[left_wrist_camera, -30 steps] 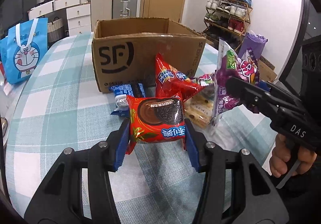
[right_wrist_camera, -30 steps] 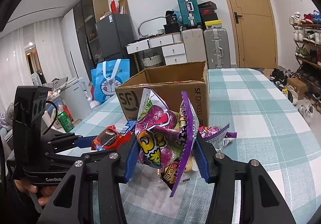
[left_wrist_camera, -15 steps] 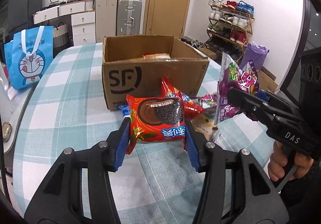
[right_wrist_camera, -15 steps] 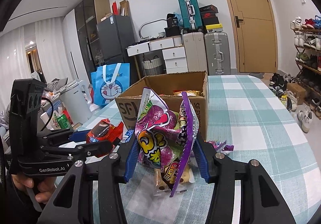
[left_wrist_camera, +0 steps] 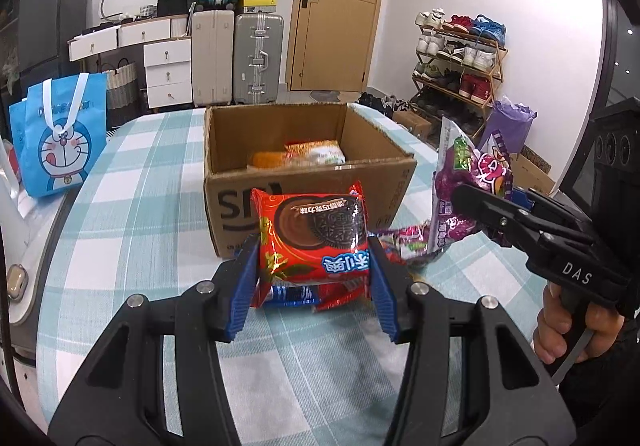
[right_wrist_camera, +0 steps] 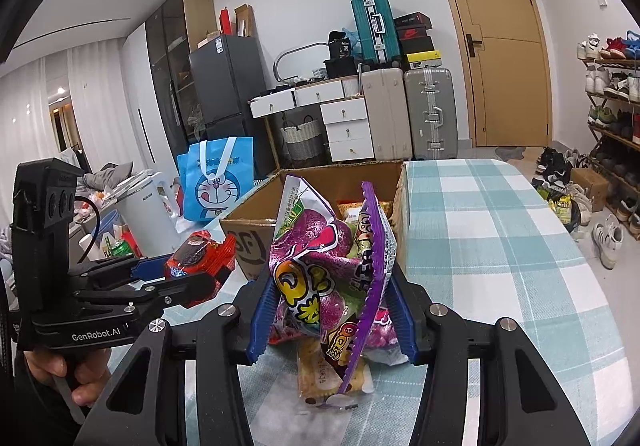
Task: Organize snacks
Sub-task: 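Lift both packets and carry them over the open cardboard box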
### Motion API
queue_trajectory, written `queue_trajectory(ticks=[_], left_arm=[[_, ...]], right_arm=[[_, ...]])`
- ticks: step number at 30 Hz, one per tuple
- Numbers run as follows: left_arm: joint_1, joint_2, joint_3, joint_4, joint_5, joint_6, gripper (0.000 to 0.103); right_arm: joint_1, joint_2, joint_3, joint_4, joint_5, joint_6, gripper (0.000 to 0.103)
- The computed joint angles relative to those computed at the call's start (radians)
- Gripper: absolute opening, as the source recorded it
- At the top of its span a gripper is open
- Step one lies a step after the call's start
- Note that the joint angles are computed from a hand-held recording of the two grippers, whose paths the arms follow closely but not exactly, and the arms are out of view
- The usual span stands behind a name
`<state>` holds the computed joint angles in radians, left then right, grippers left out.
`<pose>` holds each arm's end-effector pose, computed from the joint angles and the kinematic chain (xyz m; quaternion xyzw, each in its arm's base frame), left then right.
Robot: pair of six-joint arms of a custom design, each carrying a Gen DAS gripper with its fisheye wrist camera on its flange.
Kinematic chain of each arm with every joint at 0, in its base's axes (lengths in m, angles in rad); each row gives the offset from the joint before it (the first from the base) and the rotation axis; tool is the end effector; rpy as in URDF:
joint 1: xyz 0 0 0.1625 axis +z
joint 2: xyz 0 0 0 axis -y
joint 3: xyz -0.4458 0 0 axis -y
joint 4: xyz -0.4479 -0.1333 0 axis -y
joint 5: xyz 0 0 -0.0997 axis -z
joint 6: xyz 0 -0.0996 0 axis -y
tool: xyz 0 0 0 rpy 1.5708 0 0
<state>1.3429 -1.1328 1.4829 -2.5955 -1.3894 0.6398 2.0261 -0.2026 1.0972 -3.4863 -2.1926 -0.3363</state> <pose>-0.0218 -0.7637 0.3984 0.3679 0.8653 -0.3051 0.1511 0.4362 -0.7196 -0.0544 0.1824 -0.8241 0.4802 0.2388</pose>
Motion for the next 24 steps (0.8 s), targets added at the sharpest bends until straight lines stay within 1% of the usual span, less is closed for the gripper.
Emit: queue_trajectory(ticks=[5,14,19,24], left_arm=[[-0.017,0.026,-0.04,0.008,0.004,-0.01,0.048],[-0.021,0.066,-0.118,0.006,0.0,-0.027,0.048],[-0.018,0.078,-0.145,0.008,0.001,-0.041,0.048],[-0.021,0.109,-0.194,0.01,0.015,-0.053,0.048]], right_arm=[[0.002,-0.001,-0.021,0.01,-0.002,-0.011,0.051],[0.005,-0.005,-0.055,0.021,-0.005,-0.033,0.051],[0.005,0.0,-0.087,0.051,-0.002,-0.042,0.051],[0.003,0.01,-0.138,0.106,0.005,-0.044,0.051]])
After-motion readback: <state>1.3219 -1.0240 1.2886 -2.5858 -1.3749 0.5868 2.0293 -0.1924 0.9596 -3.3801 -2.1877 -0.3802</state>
